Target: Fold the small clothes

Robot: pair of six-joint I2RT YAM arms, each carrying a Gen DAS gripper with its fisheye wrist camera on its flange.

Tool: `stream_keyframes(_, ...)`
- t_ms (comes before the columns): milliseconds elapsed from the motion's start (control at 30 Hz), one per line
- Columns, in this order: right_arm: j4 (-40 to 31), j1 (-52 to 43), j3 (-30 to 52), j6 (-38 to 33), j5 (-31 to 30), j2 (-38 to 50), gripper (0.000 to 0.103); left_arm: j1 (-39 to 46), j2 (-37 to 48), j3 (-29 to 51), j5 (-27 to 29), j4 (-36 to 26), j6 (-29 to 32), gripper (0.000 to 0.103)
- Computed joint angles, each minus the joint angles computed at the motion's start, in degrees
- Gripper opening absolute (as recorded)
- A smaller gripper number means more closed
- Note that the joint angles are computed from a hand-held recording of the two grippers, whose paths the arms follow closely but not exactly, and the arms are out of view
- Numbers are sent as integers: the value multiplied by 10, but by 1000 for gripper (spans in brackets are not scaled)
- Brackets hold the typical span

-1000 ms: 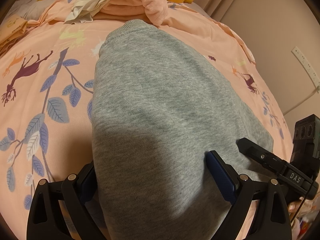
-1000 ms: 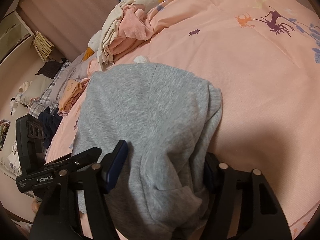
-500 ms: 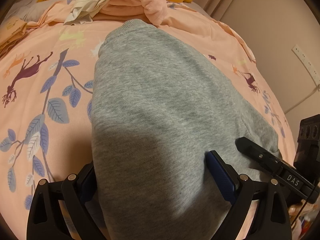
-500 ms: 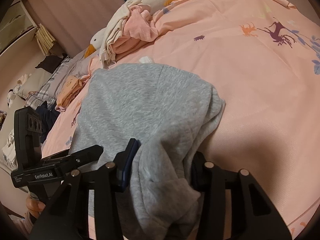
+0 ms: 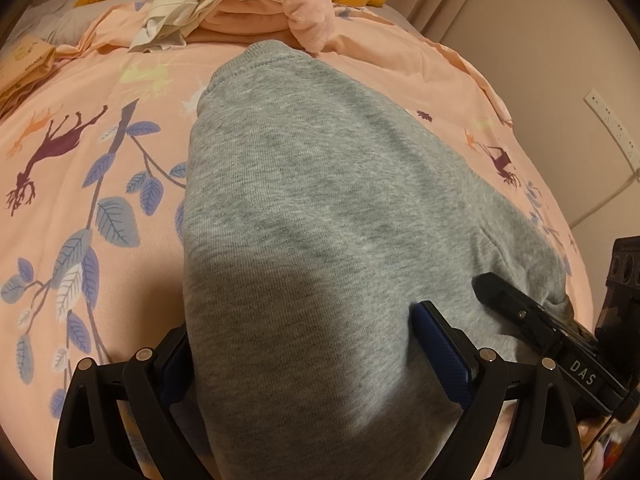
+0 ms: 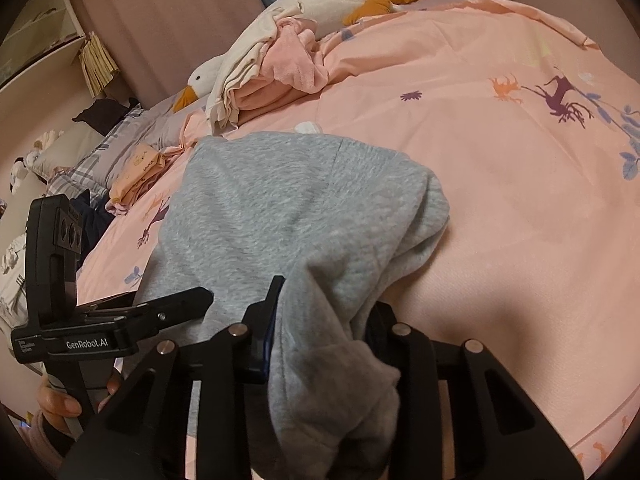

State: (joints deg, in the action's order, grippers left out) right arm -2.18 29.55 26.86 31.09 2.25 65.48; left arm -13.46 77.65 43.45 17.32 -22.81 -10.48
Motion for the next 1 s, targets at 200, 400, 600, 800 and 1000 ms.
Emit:
stream_keyframes(200, -7, 17, 5, -1, 27, -2, 31, 0, -1, 0, 0, 1, 2, 95)
stream_keyframes(400, -9, 55, 6, 3, 80, -14, 28, -7, -32, -22, -7, 12, -12, 92)
stream_keyframes(600, -16, 85, 14, -1, 121, -20, 27, 0, -60, -33, -7, 8, 0, 88)
stream_keyframes(800, -24, 139, 29, -21, 183, -21, 26, 5, -78, -36, 0, 2, -1, 84)
stream_keyframes(1000, -27, 176, 36, -31, 218, -33, 26, 21, -114, -46, 15, -14, 9, 79)
